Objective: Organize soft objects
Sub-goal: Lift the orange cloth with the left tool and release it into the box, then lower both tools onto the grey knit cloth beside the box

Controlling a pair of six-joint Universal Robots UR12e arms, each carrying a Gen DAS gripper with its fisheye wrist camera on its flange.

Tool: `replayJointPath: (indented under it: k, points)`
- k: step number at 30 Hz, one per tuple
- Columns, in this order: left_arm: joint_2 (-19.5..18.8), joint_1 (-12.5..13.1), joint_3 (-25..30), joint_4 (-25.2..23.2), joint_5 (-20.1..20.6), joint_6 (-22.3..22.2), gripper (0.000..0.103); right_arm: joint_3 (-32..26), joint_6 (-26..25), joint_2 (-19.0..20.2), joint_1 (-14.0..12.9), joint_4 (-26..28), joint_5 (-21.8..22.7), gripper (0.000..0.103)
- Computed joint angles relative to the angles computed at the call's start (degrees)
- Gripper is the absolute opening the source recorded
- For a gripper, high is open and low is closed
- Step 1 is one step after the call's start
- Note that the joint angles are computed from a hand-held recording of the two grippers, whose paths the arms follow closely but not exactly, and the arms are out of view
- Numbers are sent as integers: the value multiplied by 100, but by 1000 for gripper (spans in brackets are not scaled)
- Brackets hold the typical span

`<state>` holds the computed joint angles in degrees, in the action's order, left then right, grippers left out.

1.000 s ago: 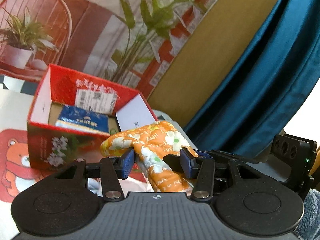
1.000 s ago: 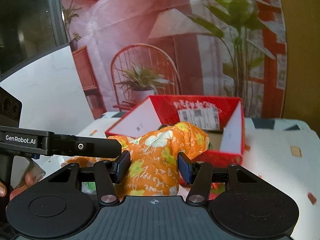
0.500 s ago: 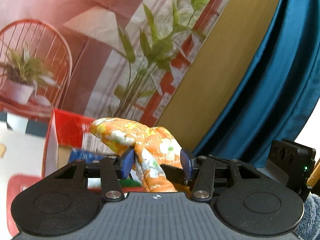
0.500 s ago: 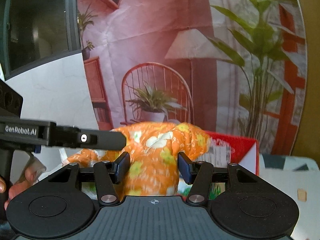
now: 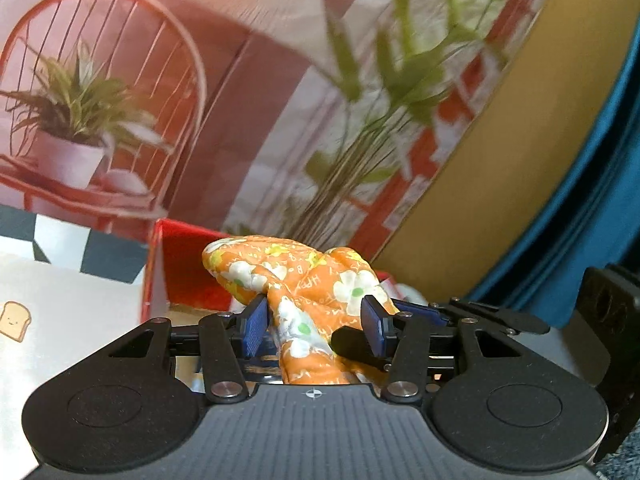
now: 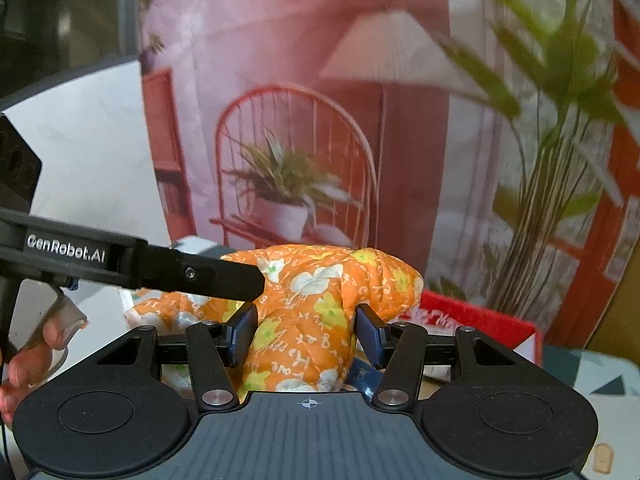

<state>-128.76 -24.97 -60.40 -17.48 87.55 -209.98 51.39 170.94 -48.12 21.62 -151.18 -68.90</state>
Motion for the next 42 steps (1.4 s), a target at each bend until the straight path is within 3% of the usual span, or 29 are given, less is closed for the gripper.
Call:
replayJointPath:
  k: [10, 13, 18, 21, 24, 28, 36, 39, 42]
  points:
    - [-252, 34, 500, -1080, 140, 561, 52, -1032, -109, 607, 133, 1534, -551, 51]
    - [-211, -7, 484, -1308, 459, 896, 55, -1033, -119, 590, 147, 1679, -651, 56]
    - [-71, -35, 330, -1244, 767, 944, 74, -902, -83, 485, 130, 1771, -759, 60]
    - [34, -109, 221, -1185, 1074, 1072, 86, -567, 85, 306, 102, 1479, -765, 68]
    - [128, -187, 124, -1141, 1304, 1132, 97, -147, 316, 84, 71, 996, -807, 87]
    - [316, -316, -124, -1090, 1585, 1123, 100, 443, 628, -238, 48, 317, -961, 103]
    - [803, -581, -945, -909, 1909, 938, 103, 1732, 1122, -931, 4, -878, -1026, 103]
    - [910, -694, -1180, -933, 2136, 844, 103, 2150, 1135, -1139, 9, -1122, -1029, 103]
    - [1017, -745, -1433, -883, 2045, 765, 103, 2560, 1055, -1338, 28, -1242, -1086, 103]
